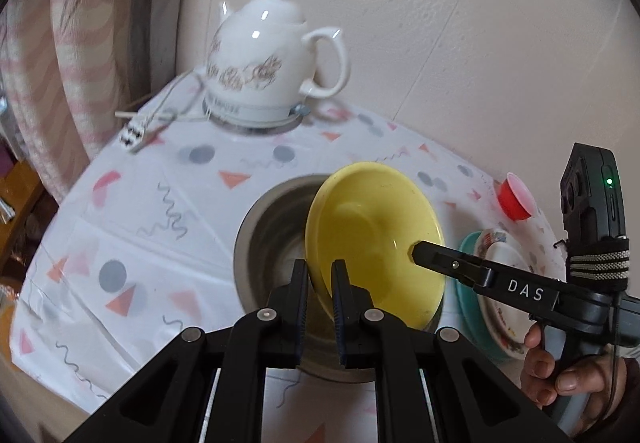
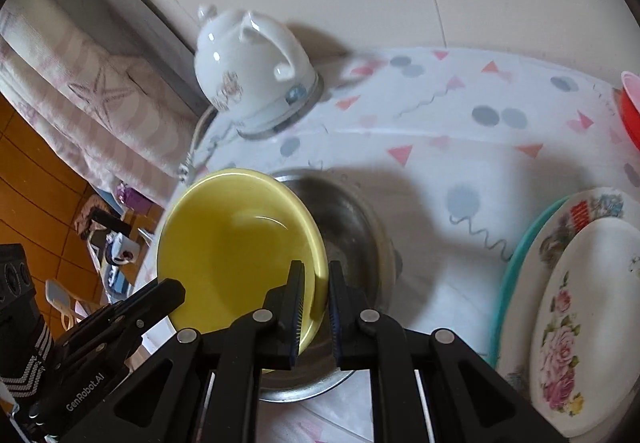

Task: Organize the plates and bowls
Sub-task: 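Lower the yellow bowl into the steel bowl with the right gripper, then open the right gripper and release the yellow bowl inside the steel bowl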

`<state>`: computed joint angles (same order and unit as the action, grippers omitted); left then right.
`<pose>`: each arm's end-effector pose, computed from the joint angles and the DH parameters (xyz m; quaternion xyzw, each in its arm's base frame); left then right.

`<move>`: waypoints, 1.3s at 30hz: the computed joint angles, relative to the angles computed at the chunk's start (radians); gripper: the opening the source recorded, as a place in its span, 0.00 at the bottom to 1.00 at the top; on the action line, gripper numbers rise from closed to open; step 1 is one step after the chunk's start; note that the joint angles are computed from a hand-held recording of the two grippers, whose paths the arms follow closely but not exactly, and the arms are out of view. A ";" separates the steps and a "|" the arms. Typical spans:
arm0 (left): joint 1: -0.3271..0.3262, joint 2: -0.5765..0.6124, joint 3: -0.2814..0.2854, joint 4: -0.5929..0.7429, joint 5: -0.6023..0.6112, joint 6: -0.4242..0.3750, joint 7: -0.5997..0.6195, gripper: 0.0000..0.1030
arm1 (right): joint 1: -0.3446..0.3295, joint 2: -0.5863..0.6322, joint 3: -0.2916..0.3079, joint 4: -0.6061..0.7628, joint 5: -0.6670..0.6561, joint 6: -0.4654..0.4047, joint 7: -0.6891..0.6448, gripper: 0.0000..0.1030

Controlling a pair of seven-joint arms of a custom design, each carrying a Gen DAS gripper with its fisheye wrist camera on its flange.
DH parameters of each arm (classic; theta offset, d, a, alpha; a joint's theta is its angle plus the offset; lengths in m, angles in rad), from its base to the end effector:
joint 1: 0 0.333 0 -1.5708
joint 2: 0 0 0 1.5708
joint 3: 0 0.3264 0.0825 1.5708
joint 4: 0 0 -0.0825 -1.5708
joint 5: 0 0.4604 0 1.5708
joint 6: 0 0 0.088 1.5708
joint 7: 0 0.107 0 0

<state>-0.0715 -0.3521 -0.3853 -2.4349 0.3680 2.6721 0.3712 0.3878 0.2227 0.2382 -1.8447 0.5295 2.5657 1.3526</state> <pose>0.4796 -0.2529 0.4570 -0.7998 0.5055 -0.2708 0.1775 0.5964 0.4098 0.4364 -0.8021 0.5037 0.0508 0.3167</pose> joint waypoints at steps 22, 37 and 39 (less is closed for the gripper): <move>-0.025 0.069 0.057 -0.004 -0.112 0.012 0.099 0.13 | 0.049 0.068 -0.026 0.075 -0.298 -0.069 0.176 0.13; -0.034 0.084 0.054 0.024 -0.059 -0.036 0.124 0.29 | 0.055 0.045 -0.023 0.045 -0.368 -0.039 0.211 0.15; -0.032 0.079 0.050 0.025 -0.041 -0.042 0.112 0.30 | 0.058 0.040 -0.025 0.040 -0.375 -0.028 0.222 0.17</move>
<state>-0.1035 -0.2732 -0.3356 -2.4101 0.3270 2.6303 0.4829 0.4454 0.2629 0.2137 -1.8047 0.1540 2.5381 1.5744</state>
